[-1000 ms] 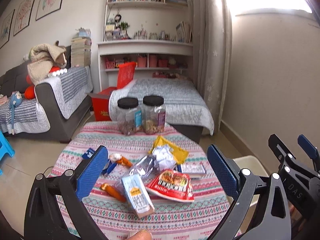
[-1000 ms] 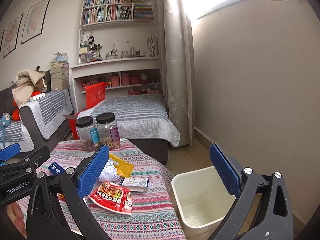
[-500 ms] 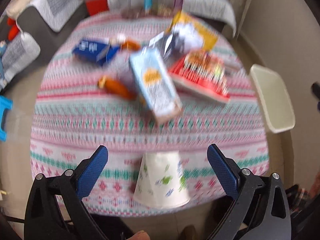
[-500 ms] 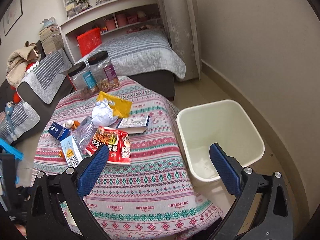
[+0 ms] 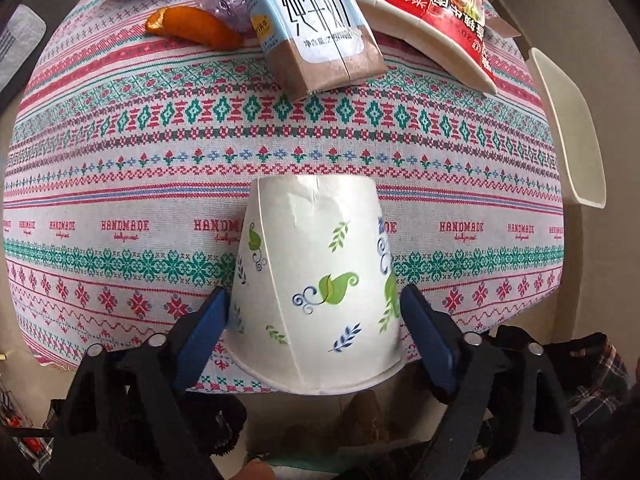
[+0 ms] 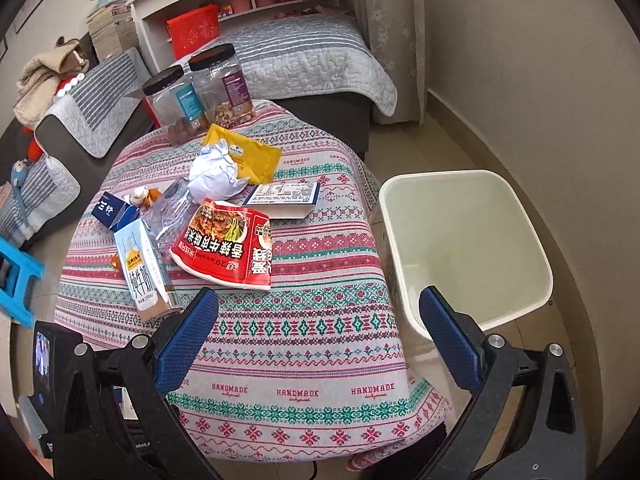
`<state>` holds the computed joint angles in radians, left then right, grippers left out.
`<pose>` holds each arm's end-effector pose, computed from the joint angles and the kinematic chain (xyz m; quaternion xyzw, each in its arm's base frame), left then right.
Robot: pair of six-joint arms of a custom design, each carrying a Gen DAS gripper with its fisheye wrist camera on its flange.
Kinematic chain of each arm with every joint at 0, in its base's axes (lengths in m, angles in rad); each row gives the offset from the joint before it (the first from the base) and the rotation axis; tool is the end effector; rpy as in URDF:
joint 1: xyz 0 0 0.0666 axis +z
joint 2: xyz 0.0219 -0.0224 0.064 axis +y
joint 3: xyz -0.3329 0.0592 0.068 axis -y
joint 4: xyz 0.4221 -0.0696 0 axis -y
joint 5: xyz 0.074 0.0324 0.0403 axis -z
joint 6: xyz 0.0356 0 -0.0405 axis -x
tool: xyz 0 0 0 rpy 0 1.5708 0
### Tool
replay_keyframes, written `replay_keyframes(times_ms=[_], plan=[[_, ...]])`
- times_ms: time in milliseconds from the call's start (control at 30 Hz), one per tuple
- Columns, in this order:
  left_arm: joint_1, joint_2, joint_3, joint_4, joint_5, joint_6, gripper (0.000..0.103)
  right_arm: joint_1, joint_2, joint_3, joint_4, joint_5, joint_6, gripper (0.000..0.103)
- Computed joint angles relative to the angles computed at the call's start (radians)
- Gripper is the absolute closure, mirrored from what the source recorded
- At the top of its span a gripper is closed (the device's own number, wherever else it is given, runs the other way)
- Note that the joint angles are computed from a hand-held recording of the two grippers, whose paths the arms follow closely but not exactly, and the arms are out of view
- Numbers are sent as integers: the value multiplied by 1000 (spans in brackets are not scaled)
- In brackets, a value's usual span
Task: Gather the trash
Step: 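Grasp the upside-down white paper cup with the left gripper, then grasp the blue-white milk carton with the right gripper while the left gripper holds the paper cup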
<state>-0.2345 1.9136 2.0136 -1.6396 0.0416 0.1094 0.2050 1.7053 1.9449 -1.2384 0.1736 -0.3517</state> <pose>0.6036 -0.1461 0.3539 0.0628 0.9977 -0.0232 0.0118 0.5915 0.1163 0.4597 0.0944 0.9514 -0.0027 0.2931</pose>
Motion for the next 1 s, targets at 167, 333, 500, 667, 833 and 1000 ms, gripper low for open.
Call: replay_keyframes(times_ms=[167, 333, 500, 667, 833, 1000], plan=[[3, -50, -56, 56, 56, -36, 34, 10, 58, 57, -23, -23, 26, 7], [32, -115, -95, 128, 108, -58, 37, 5, 133, 142, -58, -92, 1, 7], [54, -129, -31, 167, 179, -3, 37, 9, 229, 261, -110, -142, -18, 7], [80, -63, 147, 188, 165, 54, 37, 28, 319, 384, -115, -152, 16, 7], [116, -64, 176, 189, 103, 58, 37, 65, 432, 546, -186, -202, 45, 7], [135, -13, 263, 169, 54, 79, 37, 118, 590, 787, -277, -189, 91, 7]])
